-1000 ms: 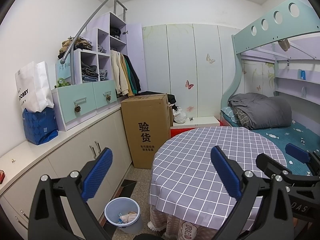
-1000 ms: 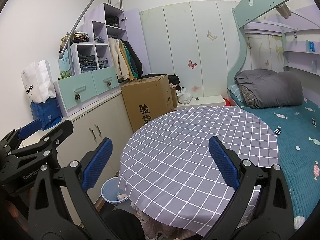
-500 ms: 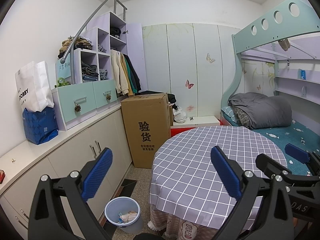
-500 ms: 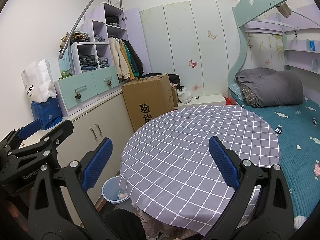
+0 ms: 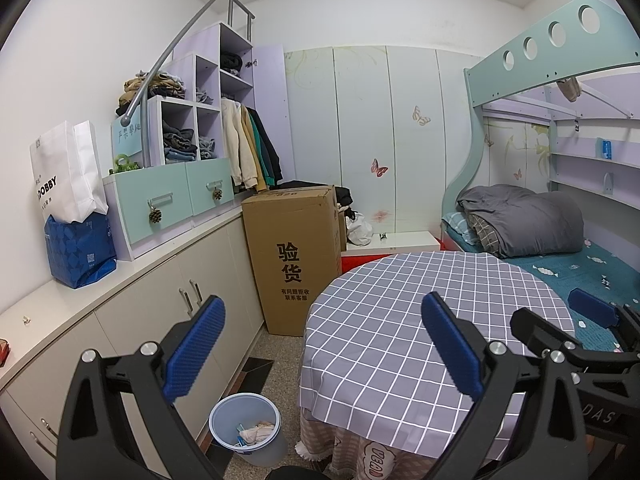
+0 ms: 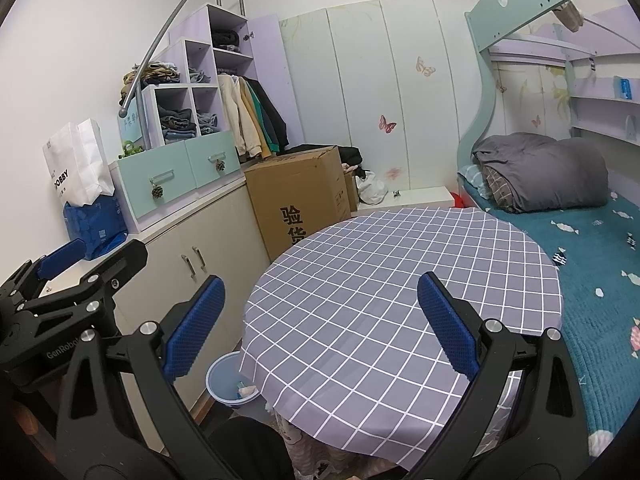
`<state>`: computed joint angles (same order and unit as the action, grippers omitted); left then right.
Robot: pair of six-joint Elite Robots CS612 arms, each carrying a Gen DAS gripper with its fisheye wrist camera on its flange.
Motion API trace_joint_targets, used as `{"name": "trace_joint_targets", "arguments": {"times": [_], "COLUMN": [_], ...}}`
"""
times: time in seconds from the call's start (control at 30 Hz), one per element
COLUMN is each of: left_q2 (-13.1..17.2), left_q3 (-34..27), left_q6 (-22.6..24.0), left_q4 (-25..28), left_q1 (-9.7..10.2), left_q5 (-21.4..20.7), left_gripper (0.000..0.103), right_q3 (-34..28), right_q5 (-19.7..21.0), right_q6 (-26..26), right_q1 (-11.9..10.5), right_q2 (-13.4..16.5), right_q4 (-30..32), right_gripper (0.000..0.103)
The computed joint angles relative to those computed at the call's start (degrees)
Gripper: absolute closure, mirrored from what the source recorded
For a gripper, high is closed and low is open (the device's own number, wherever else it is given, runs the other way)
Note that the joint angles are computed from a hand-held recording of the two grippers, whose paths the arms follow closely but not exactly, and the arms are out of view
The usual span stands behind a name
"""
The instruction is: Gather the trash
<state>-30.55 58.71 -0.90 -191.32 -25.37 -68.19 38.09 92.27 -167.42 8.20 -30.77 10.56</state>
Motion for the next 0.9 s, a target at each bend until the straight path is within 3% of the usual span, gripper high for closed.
{"name": "trace_joint_targets", "arguments": {"times": [0.5,0.9], "left_q2": [0.1,1.9], "left_q3": [0.1,-3.1], "left_q6": [-0.2,-1.5], "left_q4": [0.3,5.0], "left_q1": [0.21,0.96], "left_q5": [-0.2,-1.0], "left_gripper": [0.006,0.006], "right_q3": [-1.4,-10.6], "right_q5": [0.0,-0.6], "right_q6": [0.7,1.6], "right_q1": [0.6,0.5], "right_q2": [0.7,5.7], "right_q4": [1.3,7.8], "right_gripper": [0.008,0.008]}}
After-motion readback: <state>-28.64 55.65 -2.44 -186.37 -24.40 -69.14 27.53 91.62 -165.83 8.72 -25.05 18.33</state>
